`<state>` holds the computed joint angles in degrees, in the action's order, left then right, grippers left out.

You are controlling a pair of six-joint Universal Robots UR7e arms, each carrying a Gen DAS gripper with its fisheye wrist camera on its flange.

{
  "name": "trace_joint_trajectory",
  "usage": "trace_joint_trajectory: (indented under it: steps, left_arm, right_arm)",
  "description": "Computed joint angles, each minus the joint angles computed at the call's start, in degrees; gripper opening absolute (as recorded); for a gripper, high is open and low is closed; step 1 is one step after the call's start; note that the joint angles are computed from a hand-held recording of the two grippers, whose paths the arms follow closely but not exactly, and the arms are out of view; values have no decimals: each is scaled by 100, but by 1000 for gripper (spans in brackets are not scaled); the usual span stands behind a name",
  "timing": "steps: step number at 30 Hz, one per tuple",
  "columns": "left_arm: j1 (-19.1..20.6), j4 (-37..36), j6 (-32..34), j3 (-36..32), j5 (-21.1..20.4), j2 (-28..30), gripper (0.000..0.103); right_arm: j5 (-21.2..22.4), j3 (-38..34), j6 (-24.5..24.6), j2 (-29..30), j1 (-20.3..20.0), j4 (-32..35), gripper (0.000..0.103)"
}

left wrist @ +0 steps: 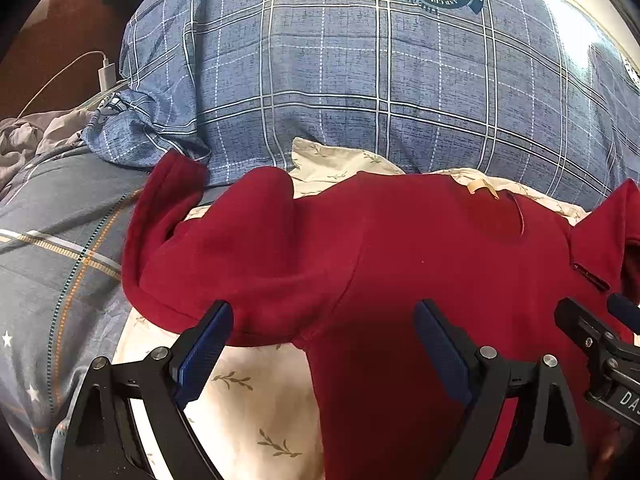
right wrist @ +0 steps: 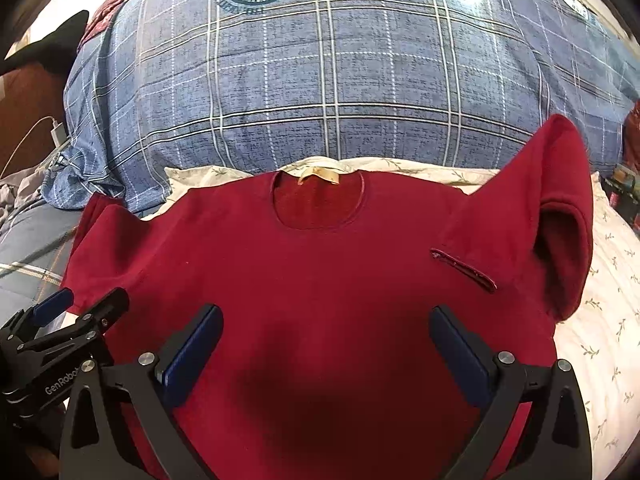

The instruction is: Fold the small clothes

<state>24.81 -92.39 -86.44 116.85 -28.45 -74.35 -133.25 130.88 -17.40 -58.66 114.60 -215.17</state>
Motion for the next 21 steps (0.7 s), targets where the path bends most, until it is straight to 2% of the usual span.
trace_joint_trajectory:
  steps: [9,21]
  left_arm:
    - [2,-136,105,43,-10,-27,92]
    - [-58,391,-274,-58,138,11,92]
  right_arm:
    - [-44,50,76,-97,-41,123,102]
    - [-125,-178,-100,15,98,259,102]
